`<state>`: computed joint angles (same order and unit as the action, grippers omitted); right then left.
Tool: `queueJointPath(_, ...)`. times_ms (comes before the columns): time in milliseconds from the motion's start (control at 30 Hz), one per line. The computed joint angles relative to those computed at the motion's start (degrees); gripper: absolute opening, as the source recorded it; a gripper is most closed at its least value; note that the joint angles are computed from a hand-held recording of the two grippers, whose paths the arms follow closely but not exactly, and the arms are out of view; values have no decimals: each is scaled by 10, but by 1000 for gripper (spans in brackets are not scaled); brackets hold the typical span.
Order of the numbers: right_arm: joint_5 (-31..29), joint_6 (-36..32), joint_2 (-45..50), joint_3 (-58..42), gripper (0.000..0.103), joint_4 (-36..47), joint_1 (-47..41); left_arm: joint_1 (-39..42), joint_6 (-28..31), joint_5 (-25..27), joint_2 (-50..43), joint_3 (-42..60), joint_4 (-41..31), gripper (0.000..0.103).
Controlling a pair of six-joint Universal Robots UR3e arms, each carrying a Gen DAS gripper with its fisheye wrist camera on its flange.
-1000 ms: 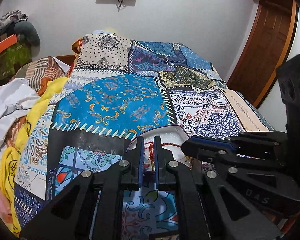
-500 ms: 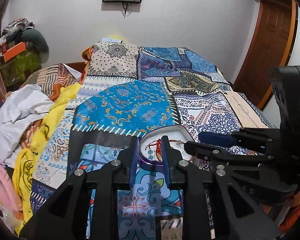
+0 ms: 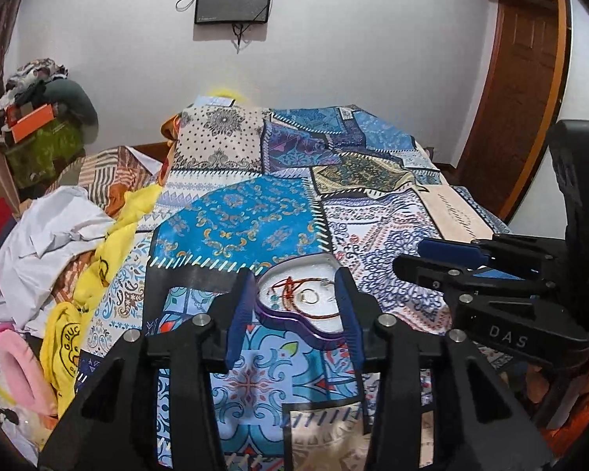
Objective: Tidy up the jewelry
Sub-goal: 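Move the open right gripper back to the remaining jewelry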
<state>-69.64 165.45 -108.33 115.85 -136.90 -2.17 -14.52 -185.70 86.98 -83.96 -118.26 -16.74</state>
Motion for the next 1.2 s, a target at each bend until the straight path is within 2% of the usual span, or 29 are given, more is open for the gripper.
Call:
queueJointPath(233, 40, -45, -102, 35, 29, 71, -89, -63, -18, 42, -23, 50, -22, 47)
queueJointPath(433, 108, -140, -217, 54, 29, 198, -233, -118, -39, 65, -71, 104, -35, 50)
queueJointPath(600, 175, -263, -311, 50, 29, 355, -391, -158, -50, 74, -130, 162, -49, 50)
queueJointPath(700, 216, -368, -363, 32, 31, 500, -508, -177, -52, 75, -165, 196, -60, 50)
queueJointPath(767, 231, -433, -386, 17, 38, 586, -573, -185, -52, 74, -186, 214, -68, 50)
queueJointPath(900, 240, -540, -409, -6, 38, 712, -666, -192, -57, 67, -225, 242, -85, 50)
queueJointPath(1000, 231, -552, -405, 4, 38, 714, -670, -192, -63, 56, -245, 250, -95, 50)
queueJointPath(1200, 210, -534, -403, 51, 38, 659, -632, -194, -52, 25, -271, 255, -105, 50)
